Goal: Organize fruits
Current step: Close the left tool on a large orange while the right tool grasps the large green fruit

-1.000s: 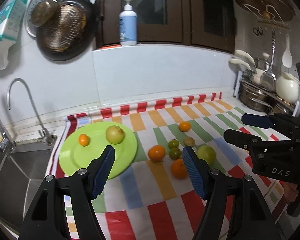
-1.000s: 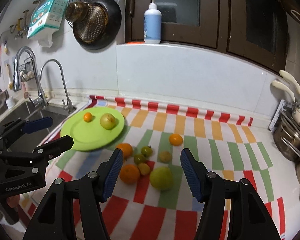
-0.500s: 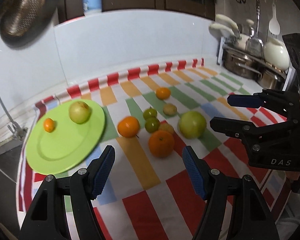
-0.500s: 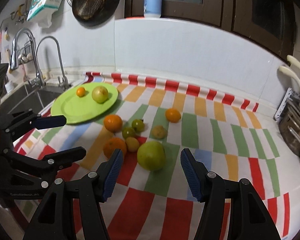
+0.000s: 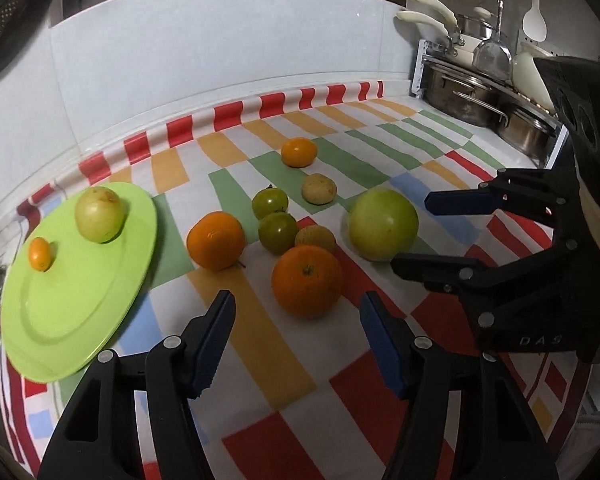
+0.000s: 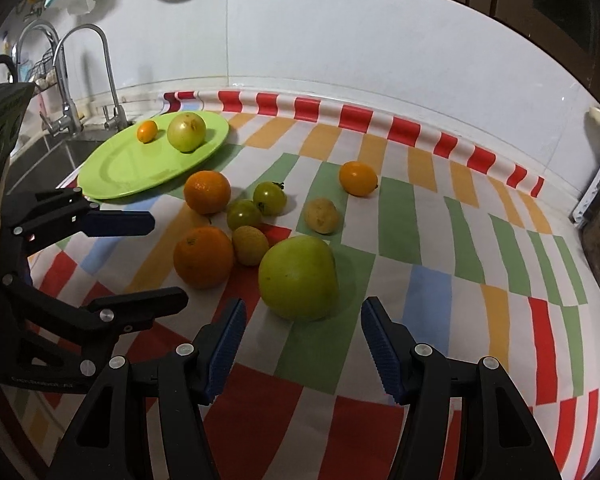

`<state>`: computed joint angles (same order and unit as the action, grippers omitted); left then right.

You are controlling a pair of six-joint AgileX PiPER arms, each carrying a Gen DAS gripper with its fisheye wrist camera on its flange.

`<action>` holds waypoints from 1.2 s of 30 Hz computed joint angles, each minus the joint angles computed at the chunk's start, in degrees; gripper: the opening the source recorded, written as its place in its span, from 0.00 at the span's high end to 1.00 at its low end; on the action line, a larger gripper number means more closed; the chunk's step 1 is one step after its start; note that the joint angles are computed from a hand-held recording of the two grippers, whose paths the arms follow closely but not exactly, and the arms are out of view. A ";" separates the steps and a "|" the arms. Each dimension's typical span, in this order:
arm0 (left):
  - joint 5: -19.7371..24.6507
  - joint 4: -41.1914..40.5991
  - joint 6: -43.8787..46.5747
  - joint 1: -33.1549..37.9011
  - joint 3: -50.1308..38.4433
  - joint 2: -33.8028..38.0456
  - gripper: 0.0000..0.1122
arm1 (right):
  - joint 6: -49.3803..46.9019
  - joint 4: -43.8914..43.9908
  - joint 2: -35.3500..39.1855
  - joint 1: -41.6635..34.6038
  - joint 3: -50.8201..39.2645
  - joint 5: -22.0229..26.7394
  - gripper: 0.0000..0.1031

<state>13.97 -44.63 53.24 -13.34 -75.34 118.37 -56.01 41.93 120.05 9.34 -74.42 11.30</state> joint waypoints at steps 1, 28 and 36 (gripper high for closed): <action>0.36 0.65 -0.37 0.02 -0.89 0.62 0.44 | 0.41 -0.47 0.32 -0.06 -0.46 0.25 0.41; 5.11 7.03 -9.70 1.01 -6.28 3.11 0.63 | 2.19 -2.33 7.36 0.27 -9.89 4.36 0.53; 3.30 8.21 -11.22 1.36 -4.16 1.81 0.63 | 3.42 -3.51 8.34 0.74 -11.24 3.81 0.52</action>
<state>17.27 -36.42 42.02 -11.98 -79.50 120.18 -52.59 38.42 128.39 10.08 -85.66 15.11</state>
